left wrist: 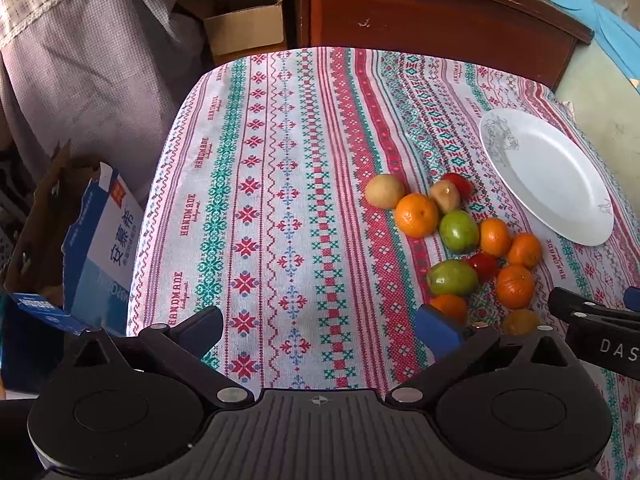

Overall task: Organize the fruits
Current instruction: 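Move both grippers open toward the fruit cluster, then grasp a brown round fruit with the right gripper while the left gripper grasps an orange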

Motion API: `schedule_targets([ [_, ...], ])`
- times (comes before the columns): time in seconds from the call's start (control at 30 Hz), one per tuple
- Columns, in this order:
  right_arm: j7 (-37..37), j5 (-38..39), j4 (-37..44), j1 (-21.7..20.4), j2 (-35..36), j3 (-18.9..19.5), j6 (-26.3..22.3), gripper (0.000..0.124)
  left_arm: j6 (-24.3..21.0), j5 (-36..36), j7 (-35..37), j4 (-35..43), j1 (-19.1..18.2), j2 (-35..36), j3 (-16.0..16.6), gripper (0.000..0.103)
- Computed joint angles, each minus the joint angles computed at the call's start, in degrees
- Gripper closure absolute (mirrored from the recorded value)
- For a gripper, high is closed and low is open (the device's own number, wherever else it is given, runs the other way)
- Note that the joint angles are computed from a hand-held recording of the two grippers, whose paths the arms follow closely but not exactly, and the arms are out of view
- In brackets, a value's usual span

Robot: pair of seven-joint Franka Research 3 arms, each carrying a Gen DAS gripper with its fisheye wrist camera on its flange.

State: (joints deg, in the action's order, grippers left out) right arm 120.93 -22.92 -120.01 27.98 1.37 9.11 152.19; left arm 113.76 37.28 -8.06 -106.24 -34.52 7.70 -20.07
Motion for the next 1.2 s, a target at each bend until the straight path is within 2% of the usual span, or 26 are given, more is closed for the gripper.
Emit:
schedule_targets([
  [0.1, -2.1, 1.8, -0.8, -0.2, -0.3, 0.0, 1.7, 0.035, 1.1, 0.3, 0.1, -0.4, 0.0, -0.2, 0.0, 0.002],
  [0.2, -6.9, 6.7, -3.2, -0.7, -1.1, -0.1, 6.2, 0.042, 1.6, 1.8, -0.1, -0.9, -0.2, -0.4, -0.1, 0.002],
  [0.3, -15.6, 16.3, -6.1, -1.0, -2.1, 0.0, 11.5, 0.049, 1.3, 4.0, 0.0, -1.1, -0.6, -0.7, -0.3, 0.004],
  [0.43, -28.7, 30.1, -8.9, -0.6, -3.4, 0.1, 15.2, 0.059, 1.4, 6.1, 1.1, -1.2, -1.2, -0.6, -0.6, 0.006],
  [0.63, -44.1, 47.4, -9.7, 0.9, -3.5, 0.1, 15.7, 0.076, 1.9, 7.2, 2.0, -1.3, -1.6, -0.1, -0.6, 0.017],
  [0.73, -52.3, 55.8, -9.3, 1.7, -3.2, 0.3, 15.8, 0.081, 3.0, 7.4, 1.8, -2.3, -1.5, -0.7, -0.5, 0.024],
  [0.93, -63.7, 67.7, -8.1, 2.3, -3.7, 0.6, 12.0, 0.084, 5.0, 8.8, 1.0, -4.4, -1.4, -2.3, -0.9, 0.032],
  [1.0, -65.2, 67.7, -8.3, 2.4, -3.8, 0.9, 11.7, 0.085, 5.2, 9.3, 0.7, -4.7, -1.3, -2.5, -1.0, 0.034],
  [1.2, -62.5, 62.6, -8.5, 2.3, -2.4, 1.5, 12.2, 0.095, 6.4, 9.4, 1.2, -5.1, -0.9, -2.5, -1.1, 0.042],
])
